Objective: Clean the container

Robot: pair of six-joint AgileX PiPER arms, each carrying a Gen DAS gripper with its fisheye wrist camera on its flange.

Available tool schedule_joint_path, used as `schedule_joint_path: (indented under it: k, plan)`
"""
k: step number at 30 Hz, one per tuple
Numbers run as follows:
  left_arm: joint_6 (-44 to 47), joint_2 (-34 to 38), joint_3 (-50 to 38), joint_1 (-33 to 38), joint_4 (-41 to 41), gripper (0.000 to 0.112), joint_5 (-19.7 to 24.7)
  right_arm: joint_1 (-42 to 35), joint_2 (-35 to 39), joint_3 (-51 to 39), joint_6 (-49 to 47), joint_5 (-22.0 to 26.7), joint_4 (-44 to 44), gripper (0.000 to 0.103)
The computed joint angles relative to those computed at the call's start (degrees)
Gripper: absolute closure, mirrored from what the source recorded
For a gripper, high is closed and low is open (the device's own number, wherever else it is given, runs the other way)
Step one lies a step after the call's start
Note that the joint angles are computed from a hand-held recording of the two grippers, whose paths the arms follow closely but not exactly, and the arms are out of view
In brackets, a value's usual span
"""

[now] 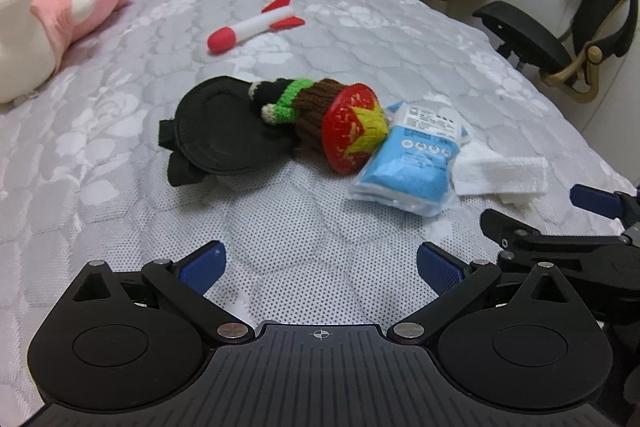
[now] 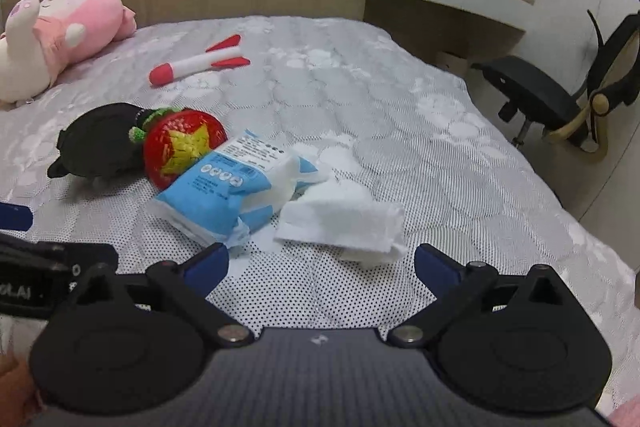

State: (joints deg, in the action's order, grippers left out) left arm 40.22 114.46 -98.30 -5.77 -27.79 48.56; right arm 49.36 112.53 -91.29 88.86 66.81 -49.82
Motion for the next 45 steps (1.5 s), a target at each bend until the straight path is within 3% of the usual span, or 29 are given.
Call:
schedule_joint_path:
  k: [12, 19, 45]
  plan:
    - [-5.41, 0.40, -0.59, 0.26, 3.57, 0.009, -1.48, 0.32, -1.22, 0.90, 0.07, -1.72, 1.10, 0.003]
    - [-3.45, 0.91, -0.79, 0.15, 3.79, 0.009, -0.32, 1.96, -1.84, 0.85, 3.18, 0.49, 1.38, 0.003]
    - [-2.44, 1.82, -1.86, 0.86, 3.39, 0.009, 1.07, 0.94, -1.25, 0.44, 1.59, -1.13, 3.19, 0.003]
